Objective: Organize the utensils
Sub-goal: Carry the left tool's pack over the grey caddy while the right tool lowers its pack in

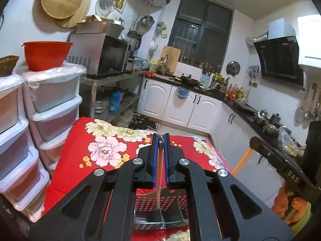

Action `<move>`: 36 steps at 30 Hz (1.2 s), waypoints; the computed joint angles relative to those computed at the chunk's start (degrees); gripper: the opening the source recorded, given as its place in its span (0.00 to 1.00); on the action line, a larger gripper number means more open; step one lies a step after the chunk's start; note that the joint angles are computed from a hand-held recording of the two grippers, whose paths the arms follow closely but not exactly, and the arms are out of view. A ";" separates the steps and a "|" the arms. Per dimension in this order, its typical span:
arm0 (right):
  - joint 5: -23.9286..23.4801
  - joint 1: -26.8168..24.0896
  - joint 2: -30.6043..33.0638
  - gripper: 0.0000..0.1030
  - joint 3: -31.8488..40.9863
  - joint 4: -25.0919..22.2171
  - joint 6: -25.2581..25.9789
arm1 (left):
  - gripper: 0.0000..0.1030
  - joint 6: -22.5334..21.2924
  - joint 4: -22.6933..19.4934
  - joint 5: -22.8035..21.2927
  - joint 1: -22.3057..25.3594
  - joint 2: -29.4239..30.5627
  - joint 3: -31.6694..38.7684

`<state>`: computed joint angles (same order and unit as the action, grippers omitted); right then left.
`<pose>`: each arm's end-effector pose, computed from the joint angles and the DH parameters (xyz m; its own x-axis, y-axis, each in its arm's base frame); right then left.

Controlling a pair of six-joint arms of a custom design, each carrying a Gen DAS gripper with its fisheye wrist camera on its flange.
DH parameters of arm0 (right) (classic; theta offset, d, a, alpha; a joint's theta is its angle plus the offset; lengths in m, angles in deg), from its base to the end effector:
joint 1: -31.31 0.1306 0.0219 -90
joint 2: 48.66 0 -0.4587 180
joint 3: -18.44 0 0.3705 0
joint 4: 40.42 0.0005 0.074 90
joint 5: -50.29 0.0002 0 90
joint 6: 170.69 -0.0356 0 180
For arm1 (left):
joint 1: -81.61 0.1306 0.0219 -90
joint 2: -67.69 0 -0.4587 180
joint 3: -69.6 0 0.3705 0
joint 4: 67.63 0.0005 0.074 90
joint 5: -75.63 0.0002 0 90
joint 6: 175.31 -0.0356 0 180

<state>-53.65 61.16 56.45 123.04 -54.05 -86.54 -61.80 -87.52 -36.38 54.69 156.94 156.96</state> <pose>0.5313 0.3142 0.5434 -0.2807 -0.0470 -0.9587 -0.6605 0.7341 0.1574 0.4387 -0.2084 0.5372 -0.3470 -0.2386 -0.9070 -0.0316 0.9695 -0.2429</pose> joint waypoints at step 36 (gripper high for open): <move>2.82 -0.90 4.94 0.09 -5.12 2.62 -5.11 | 0.01 4.21 4.09 2.61 1.99 2.93 -9.76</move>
<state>-50.83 60.27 61.39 117.92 -51.44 -91.64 -57.60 -83.43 -33.76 56.68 159.87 147.20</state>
